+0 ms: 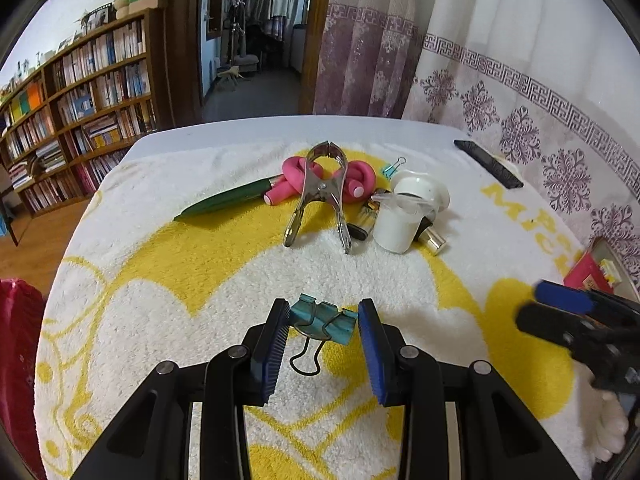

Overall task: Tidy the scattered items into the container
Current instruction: 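Grasp the teal binder clip with the left gripper while the right gripper grasps the plastic-wrapped cup, then carry the binder clip and wrapped cup into the tin and open both grippers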

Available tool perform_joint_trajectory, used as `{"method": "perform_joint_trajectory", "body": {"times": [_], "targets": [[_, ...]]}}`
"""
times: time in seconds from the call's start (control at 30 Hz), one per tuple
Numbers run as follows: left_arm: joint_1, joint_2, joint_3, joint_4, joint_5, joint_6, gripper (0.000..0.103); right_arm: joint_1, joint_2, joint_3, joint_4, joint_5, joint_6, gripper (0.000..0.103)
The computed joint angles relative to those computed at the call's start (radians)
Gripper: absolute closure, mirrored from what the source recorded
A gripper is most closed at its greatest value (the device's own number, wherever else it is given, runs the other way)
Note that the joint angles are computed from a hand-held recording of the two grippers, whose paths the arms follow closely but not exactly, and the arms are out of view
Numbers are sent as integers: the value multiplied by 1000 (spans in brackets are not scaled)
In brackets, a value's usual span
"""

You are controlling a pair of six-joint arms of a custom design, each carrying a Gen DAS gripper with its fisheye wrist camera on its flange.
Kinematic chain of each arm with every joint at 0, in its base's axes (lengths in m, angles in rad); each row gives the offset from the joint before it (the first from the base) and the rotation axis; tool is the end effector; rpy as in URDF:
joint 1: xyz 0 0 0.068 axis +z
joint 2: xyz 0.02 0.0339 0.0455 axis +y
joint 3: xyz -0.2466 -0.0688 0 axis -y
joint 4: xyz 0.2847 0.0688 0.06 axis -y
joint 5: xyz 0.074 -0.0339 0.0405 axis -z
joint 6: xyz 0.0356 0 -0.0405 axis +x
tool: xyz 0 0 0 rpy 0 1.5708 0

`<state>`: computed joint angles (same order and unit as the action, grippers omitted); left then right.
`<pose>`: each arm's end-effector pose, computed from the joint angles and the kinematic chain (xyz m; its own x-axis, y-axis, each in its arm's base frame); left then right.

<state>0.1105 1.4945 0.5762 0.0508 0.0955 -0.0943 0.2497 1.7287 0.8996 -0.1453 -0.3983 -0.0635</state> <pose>0.2911 0.0289 0.0861 -0.7501 -0.1775 -0.6370 -0.1196 0.9838 -0.1333 0.3409 0.1012 0.0993 -0.7722 -0.2573 -0.5809 -0.4888 0.8246 0.2846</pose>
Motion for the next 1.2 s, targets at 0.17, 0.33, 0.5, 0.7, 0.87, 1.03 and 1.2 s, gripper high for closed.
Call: {"method": "perform_joint_trajectory", "body": {"times": [0.17,0.33,0.5,0.7,0.87,1.03,1.2], "targets": [[30,-8,-3,-3,24,-7,66,55,105,112,14,30,28,30],[64,5,2,1,38,-27,66,111,209,220,29,84,47,30],[71,17,4,3,44,-29,66,153,302,319,39,145,45,30],[63,39,14,0,44,-31,66,181,375,393,48,209,41,30],[61,45,14,1,40,-33,66,205,395,417,59,273,24,54],[61,42,10,3,43,-32,66,197,355,372,64,265,15,64],[58,24,0,6,47,-30,66,168,256,256,98,228,24,64]]}}
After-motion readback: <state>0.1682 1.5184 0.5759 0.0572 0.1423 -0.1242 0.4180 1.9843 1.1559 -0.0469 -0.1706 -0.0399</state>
